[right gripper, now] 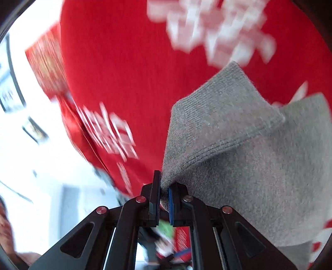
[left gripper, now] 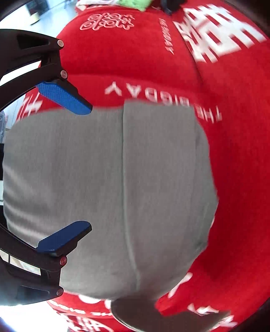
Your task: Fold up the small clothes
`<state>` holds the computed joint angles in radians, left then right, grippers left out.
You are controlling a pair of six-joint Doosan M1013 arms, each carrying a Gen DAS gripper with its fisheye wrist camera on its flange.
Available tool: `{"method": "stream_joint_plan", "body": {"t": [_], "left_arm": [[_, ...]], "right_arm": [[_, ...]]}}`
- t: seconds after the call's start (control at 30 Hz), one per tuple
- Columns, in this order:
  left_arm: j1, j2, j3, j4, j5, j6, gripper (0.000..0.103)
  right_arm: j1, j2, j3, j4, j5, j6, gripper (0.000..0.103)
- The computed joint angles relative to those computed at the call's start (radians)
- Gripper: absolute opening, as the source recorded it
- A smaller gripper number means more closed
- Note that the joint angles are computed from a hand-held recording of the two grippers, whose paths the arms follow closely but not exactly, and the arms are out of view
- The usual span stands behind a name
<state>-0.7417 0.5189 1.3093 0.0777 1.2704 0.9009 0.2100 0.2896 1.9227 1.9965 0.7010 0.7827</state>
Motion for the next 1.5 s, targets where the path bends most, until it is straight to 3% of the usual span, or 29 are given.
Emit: {"method": "stream_joint_plan", "body": {"t": [0.2,0.3,0.4,0.53,0.63,0.77,0.9,1.0,1.07,1.1,1.23,1.33,1.47,1.5], "left_arm": [[0.055,-0.039,0.094,0.01,-0.076,-0.03,0.103],[0.071,-0.042,0.131,-0.015,-0.121,-0.024,0.103],[0.086,-0.044,0.165,-0.054,-0.164,0.0,0.103],[0.098,-0.058,0.197,-0.073,-0.22,-0.008,0.103],[0.11,-0.08,0.217,-0.071,-0.268,-0.032,0.103],[0.128,-0.087,0.222,-0.071,-0.278,-0.041,0.103],[0.139,-0.08,0.216,-0.067,-0.277,-0.026,0.103],[0.142,-0.068,0.206,-0.096,-0.289,0.006,0.103],[0.14,-0.054,0.193,-0.122,-0.305,0.038,0.103],[0.139,-0.044,0.182,-0.143,-0.314,0.06,0.103],[0.145,0.004,0.135,-0.261,-0.347,0.139,0.103],[0.141,0.043,0.097,-0.288,-0.33,0.13,0.103],[0.136,0.052,0.087,-0.285,-0.355,0.093,0.101],[0.136,0.052,0.086,-0.286,-0.359,0.087,0.091]], "right_arm": [[0.114,0.174,-0.207,-0.605,-0.033,0.528,0.008],[0.143,0.209,-0.249,-0.816,-0.037,0.756,0.012],[0.16,0.195,-0.238,-0.843,-0.093,0.792,0.019],[0.174,0.184,-0.266,-0.964,-0.155,0.867,0.019],[0.18,0.207,-0.337,-1.057,-0.112,0.834,0.013],[0.227,0.256,-0.455,-1.269,0.008,0.838,0.013],[0.283,0.319,-0.559,-1.517,0.212,0.914,0.02],[0.292,0.296,-0.518,-1.516,0.196,0.89,0.034],[0.273,0.257,-0.459,-1.452,0.163,0.892,0.053],[0.262,0.234,-0.421,-1.413,0.135,0.901,0.056],[0.203,0.128,-0.256,-1.312,0.032,1.002,0.057],[0.145,0.054,-0.126,-1.215,-0.024,1.085,0.065],[0.079,-0.044,0.031,-1.123,-0.165,1.183,0.066],[0.068,-0.062,0.062,-1.079,-0.214,1.188,0.066]]}}
